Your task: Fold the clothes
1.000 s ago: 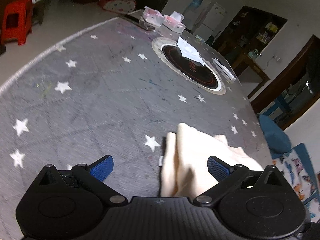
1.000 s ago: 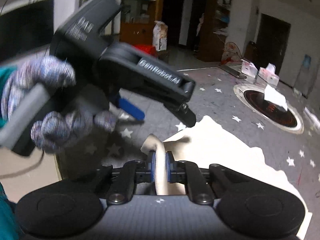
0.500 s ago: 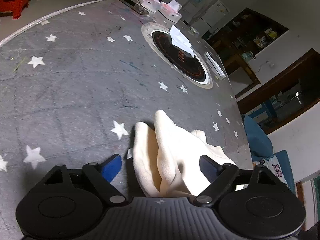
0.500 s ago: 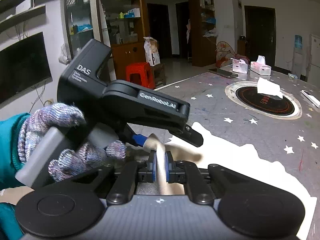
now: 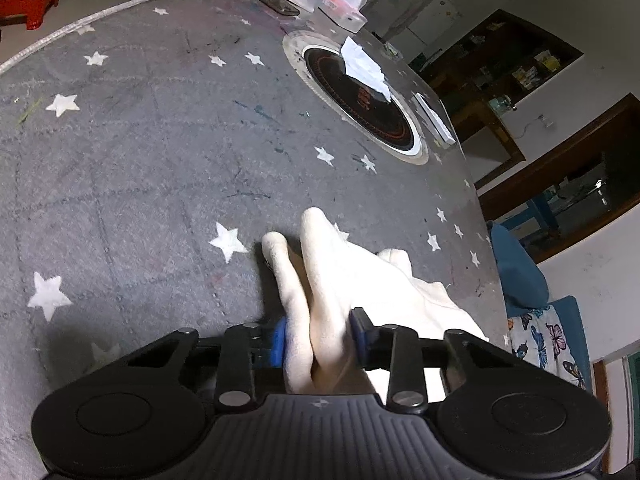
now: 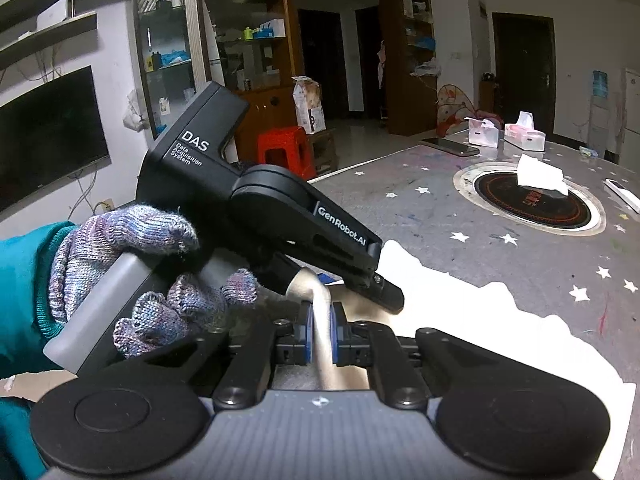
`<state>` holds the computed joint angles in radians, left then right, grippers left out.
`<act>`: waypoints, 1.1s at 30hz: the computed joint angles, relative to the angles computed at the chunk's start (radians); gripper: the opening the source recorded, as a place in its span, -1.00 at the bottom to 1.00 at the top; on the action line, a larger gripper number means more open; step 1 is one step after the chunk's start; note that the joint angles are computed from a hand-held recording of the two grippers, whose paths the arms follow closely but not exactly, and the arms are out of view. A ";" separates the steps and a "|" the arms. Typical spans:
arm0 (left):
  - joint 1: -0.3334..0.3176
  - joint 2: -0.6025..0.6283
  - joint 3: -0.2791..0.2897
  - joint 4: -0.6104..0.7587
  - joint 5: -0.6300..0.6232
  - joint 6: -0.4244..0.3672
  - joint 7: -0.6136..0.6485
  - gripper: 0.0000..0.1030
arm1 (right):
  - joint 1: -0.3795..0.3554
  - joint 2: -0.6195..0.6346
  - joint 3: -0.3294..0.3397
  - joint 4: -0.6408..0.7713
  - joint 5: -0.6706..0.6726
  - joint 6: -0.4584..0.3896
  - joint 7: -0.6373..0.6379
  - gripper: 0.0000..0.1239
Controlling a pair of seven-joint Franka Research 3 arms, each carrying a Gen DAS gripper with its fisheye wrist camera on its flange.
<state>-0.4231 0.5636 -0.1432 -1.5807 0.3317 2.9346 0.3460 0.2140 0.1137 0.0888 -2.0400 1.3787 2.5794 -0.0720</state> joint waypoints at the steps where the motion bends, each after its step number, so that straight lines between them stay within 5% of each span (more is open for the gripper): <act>1: -0.001 0.001 0.000 0.001 0.001 0.000 0.001 -0.40 | 0.000 0.000 0.000 -0.001 -0.004 -0.001 0.001 -0.88; 7: -0.007 0.005 0.008 0.003 0.010 -0.001 0.010 -0.49 | 0.002 0.003 0.002 -0.006 -0.015 0.001 0.015 -0.83; 19: -0.019 0.006 0.018 0.012 0.036 -0.013 0.012 -0.51 | -0.020 -0.015 -0.019 -0.028 0.013 0.025 0.052 -0.34; 33: -0.028 0.012 0.023 0.029 0.060 -0.033 0.019 -0.52 | -0.086 0.029 -0.054 -0.008 0.081 0.240 0.224 -0.12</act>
